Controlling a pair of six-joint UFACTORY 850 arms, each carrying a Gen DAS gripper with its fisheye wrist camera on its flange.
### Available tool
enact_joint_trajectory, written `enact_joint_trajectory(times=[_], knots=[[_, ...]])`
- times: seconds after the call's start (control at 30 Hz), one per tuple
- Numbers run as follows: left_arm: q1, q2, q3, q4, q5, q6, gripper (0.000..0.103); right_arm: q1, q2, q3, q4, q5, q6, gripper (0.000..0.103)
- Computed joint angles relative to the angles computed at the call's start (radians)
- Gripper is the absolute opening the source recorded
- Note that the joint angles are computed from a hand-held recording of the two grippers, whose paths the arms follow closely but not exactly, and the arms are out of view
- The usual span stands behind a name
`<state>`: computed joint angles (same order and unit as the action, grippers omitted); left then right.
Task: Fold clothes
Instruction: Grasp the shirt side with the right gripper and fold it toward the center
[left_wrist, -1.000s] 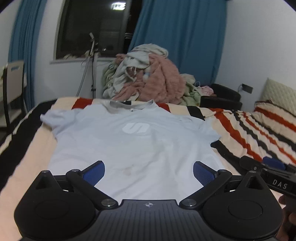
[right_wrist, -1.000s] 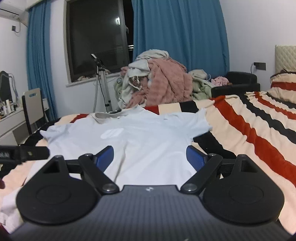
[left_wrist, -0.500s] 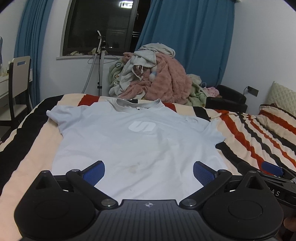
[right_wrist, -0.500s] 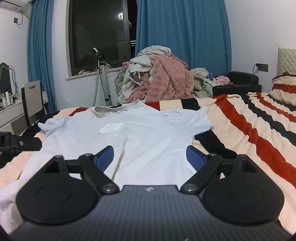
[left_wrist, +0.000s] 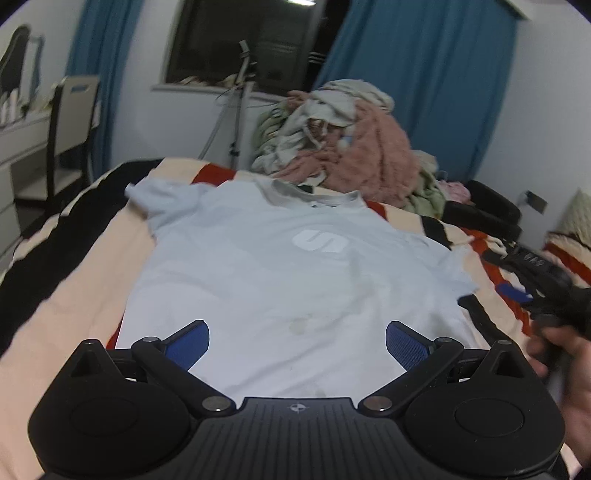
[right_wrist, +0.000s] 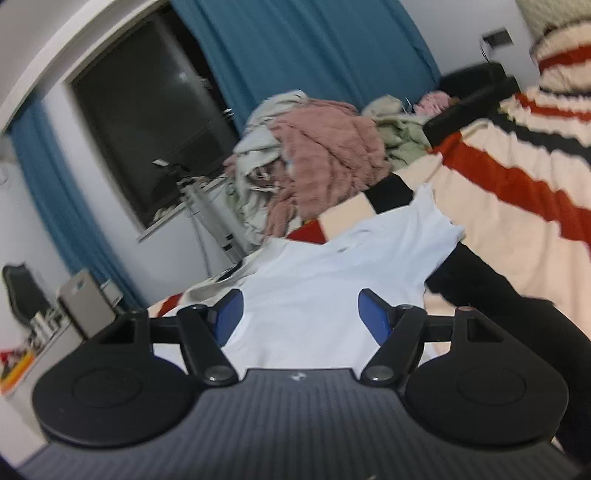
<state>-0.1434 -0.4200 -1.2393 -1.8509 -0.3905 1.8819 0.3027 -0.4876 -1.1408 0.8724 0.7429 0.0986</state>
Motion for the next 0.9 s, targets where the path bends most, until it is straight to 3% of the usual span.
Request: enact_joint_trajectory(times=[0.07,0.13,0.17,0.27,0.37,0.53,0.67,0.9], knots=[[-0.001,-0.013,-0.012,0.002,0.028,-0.026,0.102,-0.062,-0.055,-0.033,-0.061,-0.066,0.083,0.071],[-0.005,-0.028,-0.025,0.002,0.062,-0.039,0.102,-0.109,-0.106,-0.06,-0.071,-0.108,0.131,0.059],[-0.007,-0.036,-0.034,0.014,0.076,-0.061,0.102,-0.129,-0.127,-0.065,-0.095,-0.114,0.181,0.059],[-0.017,-0.063,-0.065,0.072,0.108,-0.147,0.102,-0.187,-0.183,-0.067,-0.276,-0.092,0.438,0.059],[-0.032,-0.087,-0.093,0.102,0.132,-0.188,0.102,-0.228,-0.242,-0.093,-0.411,-0.008,0.588,0.056],[-0.063,-0.12,-0.12,0.049,0.188,-0.095,0.102,-0.278,-0.343,-0.185,-0.512,0.09,0.697,0.056],[-0.08,-0.161,-0.164,0.238,0.224,-0.285,0.102,-0.317,-0.418,-0.271,-0.583,0.158,0.764,0.056],[-0.118,-0.229,-0.239,0.403,0.299,-0.43,0.102,-0.336,-0.505,-0.445,-0.607,0.066,0.627,0.057]])
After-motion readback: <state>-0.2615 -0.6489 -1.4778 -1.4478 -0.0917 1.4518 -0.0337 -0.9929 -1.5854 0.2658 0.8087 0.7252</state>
